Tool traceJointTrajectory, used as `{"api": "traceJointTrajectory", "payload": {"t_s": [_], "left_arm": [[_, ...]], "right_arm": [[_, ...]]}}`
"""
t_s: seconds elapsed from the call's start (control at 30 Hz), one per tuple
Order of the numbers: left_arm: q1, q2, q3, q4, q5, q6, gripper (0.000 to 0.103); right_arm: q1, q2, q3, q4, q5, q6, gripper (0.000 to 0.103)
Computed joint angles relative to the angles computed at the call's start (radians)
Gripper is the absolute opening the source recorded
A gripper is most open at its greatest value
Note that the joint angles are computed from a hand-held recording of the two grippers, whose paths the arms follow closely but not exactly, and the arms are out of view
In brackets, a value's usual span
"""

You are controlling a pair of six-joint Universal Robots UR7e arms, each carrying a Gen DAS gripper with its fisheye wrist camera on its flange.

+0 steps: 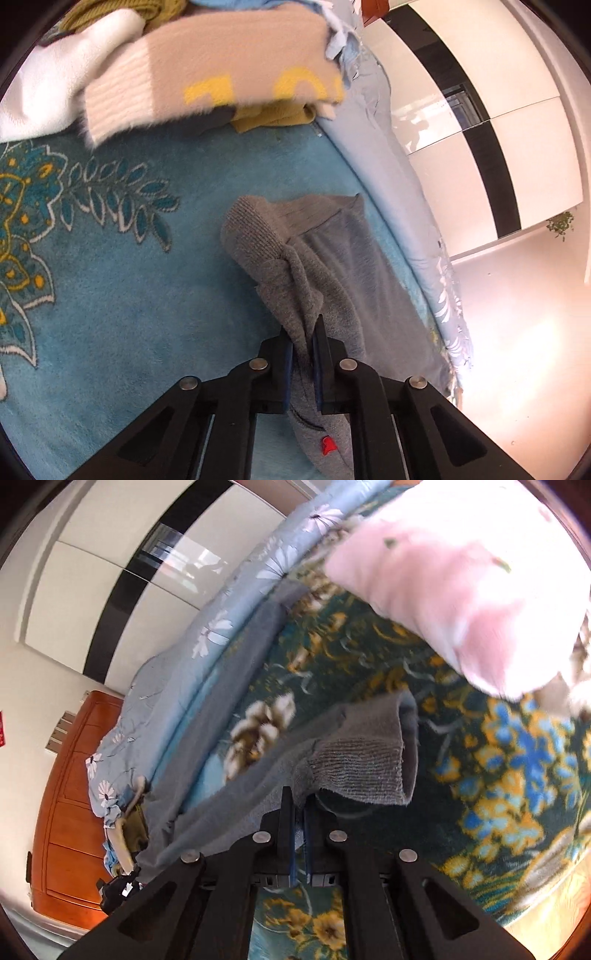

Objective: Fold clothes

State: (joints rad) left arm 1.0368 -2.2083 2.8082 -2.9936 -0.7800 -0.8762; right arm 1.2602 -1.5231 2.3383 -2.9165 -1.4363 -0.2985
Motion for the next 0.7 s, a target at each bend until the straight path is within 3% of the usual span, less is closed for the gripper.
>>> {"api": "traceJointTrajectory", "payload": {"t_s": [0.1,0.23,0.33,0.5,0.7], "left_arm": [[-0.091,-0.043,-0.04,0.057,0.052,-0.047,0.009],[-0.107,0.079,-0.141,0.055,0.101,-0.081,0.009],[-0.029,0.262,-0.249,-0.022,0.101,-0.02,0.009],[0.187,0.553,-0.464,-0.14,-0.034,0.068,0.009],[0.337,0.759,-0.643,-0.11,-0.082,0.141,0.01]], "right_arm": [[0.092,0.058,-0.087,-0.044,0.002,0.057,0.003],[0.193,0.199,-0.246,-0.089,-0.067,0.149,0.003],[0.243,0.316,-0.387,-0.07,-0.137,0.195,0.003],[0.303,0.547,-0.678,0.03,-0.283,0.236,0.003],[0.316,0.823,-1.028,0.172,-0.42,0.285,0.003]]}}
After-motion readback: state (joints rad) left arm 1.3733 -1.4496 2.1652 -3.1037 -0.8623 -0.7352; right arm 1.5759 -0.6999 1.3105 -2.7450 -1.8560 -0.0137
